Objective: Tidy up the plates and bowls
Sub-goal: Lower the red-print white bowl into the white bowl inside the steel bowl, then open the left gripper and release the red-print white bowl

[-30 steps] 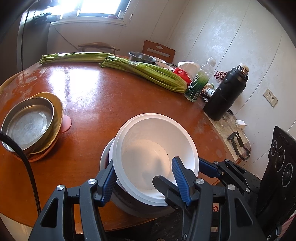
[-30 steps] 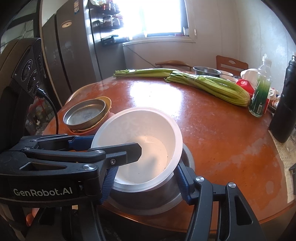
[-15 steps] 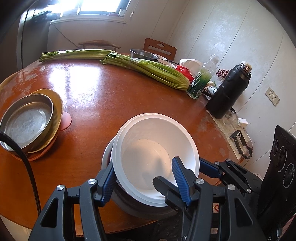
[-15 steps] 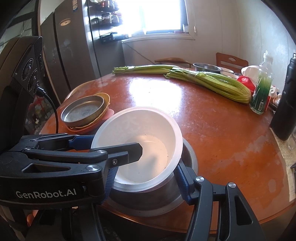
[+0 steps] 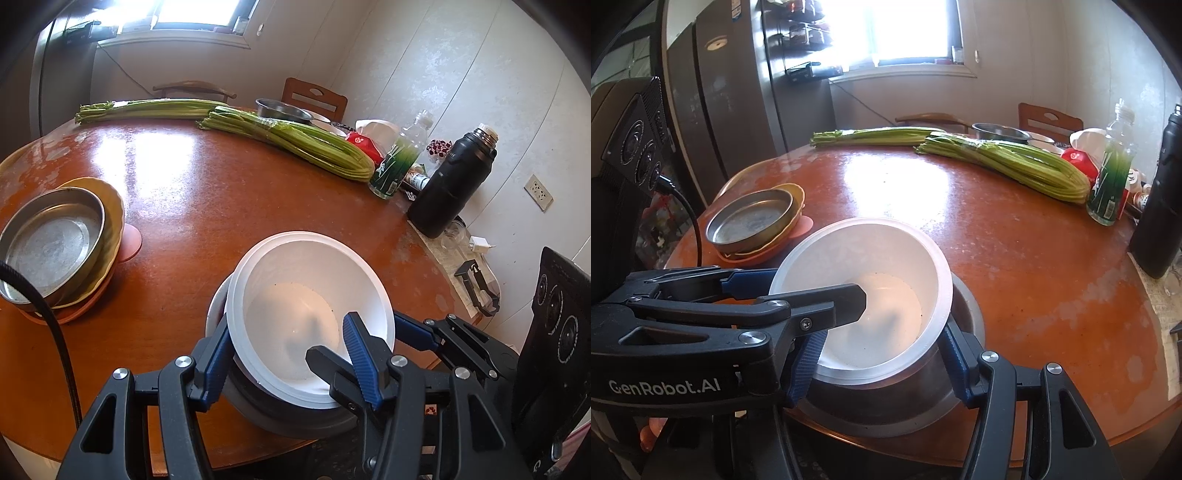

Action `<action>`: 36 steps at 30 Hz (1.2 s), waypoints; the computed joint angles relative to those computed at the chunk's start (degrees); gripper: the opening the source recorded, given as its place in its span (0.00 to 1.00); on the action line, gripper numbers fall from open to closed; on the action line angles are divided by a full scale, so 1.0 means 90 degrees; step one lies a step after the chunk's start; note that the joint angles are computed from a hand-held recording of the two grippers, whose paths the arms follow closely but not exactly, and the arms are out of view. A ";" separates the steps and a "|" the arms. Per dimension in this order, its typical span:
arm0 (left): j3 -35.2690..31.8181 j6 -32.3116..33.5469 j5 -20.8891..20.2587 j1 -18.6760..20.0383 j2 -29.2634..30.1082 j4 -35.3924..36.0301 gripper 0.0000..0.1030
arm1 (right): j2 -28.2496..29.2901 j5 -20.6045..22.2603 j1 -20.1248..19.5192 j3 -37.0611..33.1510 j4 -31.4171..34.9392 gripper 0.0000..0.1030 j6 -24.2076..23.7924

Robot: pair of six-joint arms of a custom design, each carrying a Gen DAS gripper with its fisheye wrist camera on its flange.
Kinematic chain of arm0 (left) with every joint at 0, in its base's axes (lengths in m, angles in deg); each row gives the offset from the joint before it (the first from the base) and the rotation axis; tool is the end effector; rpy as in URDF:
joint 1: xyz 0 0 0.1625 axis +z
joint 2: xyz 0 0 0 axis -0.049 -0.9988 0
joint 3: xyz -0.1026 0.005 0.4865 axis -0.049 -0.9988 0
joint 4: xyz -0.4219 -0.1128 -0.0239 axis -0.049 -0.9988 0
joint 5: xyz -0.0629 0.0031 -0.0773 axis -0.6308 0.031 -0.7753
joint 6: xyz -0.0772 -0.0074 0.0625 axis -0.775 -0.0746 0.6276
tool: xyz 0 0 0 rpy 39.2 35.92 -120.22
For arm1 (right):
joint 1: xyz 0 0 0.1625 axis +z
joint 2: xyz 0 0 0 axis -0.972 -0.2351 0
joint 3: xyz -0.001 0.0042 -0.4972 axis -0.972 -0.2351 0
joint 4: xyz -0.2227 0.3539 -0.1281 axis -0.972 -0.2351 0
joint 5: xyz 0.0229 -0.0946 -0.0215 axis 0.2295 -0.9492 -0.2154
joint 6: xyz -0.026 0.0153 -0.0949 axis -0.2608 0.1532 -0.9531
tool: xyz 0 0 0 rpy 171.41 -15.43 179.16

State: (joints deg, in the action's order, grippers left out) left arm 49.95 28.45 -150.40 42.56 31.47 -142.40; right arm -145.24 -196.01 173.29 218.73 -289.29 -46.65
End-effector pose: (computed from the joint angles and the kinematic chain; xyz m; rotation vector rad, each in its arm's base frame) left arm -0.2697 -0.4487 0.0365 0.8087 2.7329 -0.5280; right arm 0.1331 -0.3881 0.1731 0.4826 -2.3143 0.9128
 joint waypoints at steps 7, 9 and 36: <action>0.0029 0.0027 -0.0068 0.0045 -0.0041 -0.0027 0.56 | 0.0087 -0.0169 0.0066 -0.0093 -0.0007 0.60 -0.0056; 0.0033 0.0040 -0.0088 0.0059 -0.0049 -0.0042 0.56 | 0.0106 -0.0198 0.0061 -0.0103 -0.0031 0.60 -0.0083; 0.0155 0.0006 0.0435 -0.0082 -0.0025 -0.0320 0.56 | 0.0377 -0.0706 0.0141 -0.0174 -0.0667 0.60 -0.0218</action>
